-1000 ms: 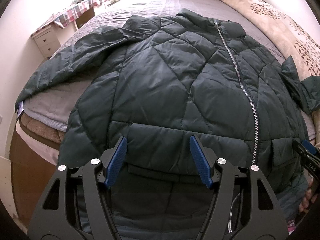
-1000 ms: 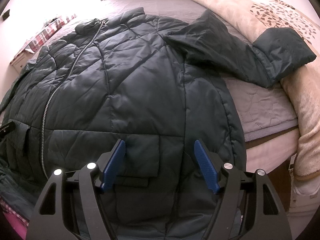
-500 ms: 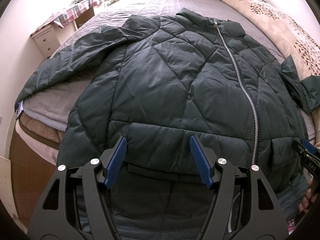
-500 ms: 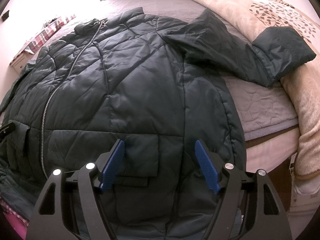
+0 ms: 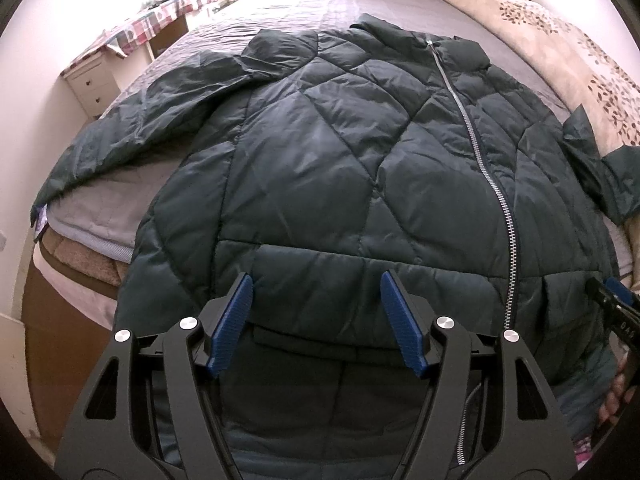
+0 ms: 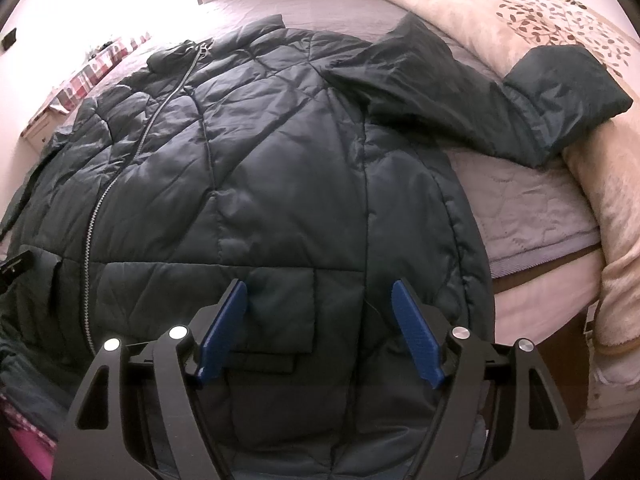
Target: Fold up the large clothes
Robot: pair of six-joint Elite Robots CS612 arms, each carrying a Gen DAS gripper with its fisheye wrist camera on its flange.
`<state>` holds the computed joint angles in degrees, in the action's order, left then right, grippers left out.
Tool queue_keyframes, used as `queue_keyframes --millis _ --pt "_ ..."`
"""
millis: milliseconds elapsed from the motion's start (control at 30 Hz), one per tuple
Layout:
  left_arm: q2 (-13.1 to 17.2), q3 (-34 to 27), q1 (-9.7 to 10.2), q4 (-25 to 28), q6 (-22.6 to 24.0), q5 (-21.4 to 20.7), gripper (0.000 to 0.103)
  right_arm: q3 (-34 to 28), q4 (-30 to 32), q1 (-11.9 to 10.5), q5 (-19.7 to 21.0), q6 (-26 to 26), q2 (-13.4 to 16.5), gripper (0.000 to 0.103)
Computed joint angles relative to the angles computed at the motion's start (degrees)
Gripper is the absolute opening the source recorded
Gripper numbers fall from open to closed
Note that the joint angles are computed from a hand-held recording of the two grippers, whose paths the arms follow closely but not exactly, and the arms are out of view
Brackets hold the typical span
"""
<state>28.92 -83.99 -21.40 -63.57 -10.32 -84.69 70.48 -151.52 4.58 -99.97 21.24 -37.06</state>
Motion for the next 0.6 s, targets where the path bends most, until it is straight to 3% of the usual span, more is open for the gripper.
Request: queue_keyframes --millis 600 --pt "0.2 -0.2 -0.09 0.2 0.2 0.3 0.070 0.1 -0.4 -0.2 1.3 0.8 0.0 0.075"
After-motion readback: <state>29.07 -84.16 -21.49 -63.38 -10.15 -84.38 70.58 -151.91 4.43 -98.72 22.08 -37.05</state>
